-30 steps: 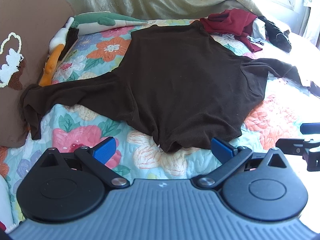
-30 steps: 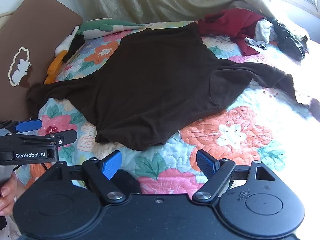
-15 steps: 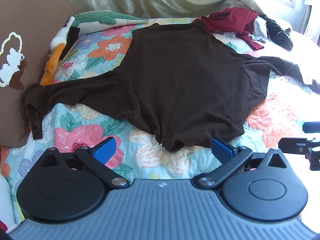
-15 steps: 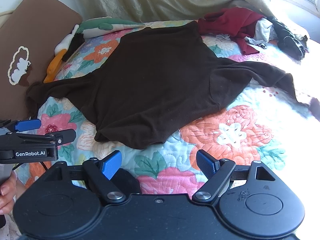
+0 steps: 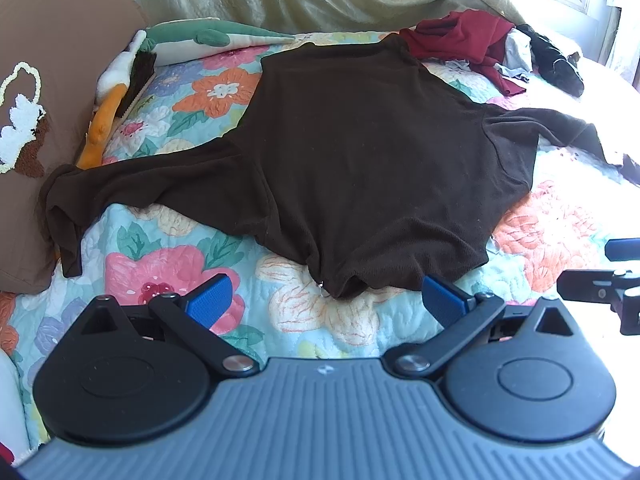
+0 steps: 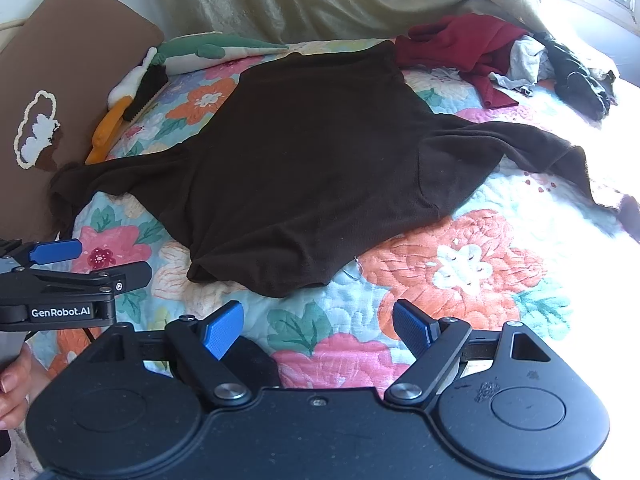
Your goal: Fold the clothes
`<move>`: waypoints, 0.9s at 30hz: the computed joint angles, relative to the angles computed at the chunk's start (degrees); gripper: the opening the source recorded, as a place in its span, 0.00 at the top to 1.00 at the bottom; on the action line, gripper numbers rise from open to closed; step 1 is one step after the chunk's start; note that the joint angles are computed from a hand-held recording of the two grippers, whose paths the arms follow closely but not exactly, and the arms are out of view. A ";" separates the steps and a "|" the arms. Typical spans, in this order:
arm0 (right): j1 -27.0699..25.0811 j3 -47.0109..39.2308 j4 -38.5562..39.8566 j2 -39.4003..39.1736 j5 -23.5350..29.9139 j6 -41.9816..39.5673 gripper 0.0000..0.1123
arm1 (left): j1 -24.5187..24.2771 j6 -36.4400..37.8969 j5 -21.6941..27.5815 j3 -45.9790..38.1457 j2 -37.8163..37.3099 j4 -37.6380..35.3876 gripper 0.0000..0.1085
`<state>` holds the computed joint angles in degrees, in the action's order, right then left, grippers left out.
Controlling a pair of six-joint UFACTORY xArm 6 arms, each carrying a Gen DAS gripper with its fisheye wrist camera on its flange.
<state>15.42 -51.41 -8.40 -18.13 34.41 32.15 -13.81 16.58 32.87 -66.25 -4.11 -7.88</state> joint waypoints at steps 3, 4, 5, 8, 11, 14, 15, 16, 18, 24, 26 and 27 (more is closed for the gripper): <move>-0.05 -0.19 -0.59 0.14 0.18 0.46 0.24 | 0.11 0.03 0.18 -0.07 0.15 0.06 0.05; -0.13 -0.22 -0.55 0.23 0.20 0.48 0.24 | 0.14 0.01 0.26 -0.12 0.23 0.12 0.05; -0.20 -0.22 -0.54 0.28 0.26 0.56 0.24 | 0.18 -0.01 0.35 -0.18 0.32 0.17 0.05; -0.22 -0.37 -0.83 0.60 0.75 1.12 0.24 | 0.37 0.10 0.85 -0.63 0.90 0.02 0.05; -0.44 -0.71 -0.67 1.17 0.77 0.94 0.24 | 0.64 0.15 0.87 -0.90 1.34 -0.40 0.05; -0.45 -1.13 -0.63 2.34 -1.22 0.00 0.24 | 1.42 1.58 1.21 -1.72 2.26 -3.50 0.05; -0.23 -1.64 -0.62 3.24 -2.36 -0.59 0.24 | 1.88 2.14 1.53 -2.17 2.72 -4.99 0.05; 0.12 -2.38 -0.30 4.35 -3.53 -1.79 0.24 | 2.44 2.62 1.76 -2.58 3.15 -6.41 0.05; 1.44 -4.42 1.53 7.16 -6.21 -6.33 0.24 | 3.77 2.98 1.66 -3.29 4.04 -8.65 0.05; 6.33 -13.58 13.68 17.21 -12.57 -25.78 0.23 | 8.70 -0.84 -2.63 -4.60 6.35 -8.17 0.08; 7.64 -16.94 19.45 20.70 -14.47 -32.26 0.21 | 10.83 -2.71 -3.42 -5.87 7.53 -6.87 0.08; 8.22 -18.79 23.05 22.51 -15.10 -35.92 0.19 | 11.96 -3.53 -3.97 -6.66 8.29 -6.48 0.08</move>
<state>23.64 -70.20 14.65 4.38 19.31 -3.77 -1.86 13.04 28.90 -72.91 4.18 -14.36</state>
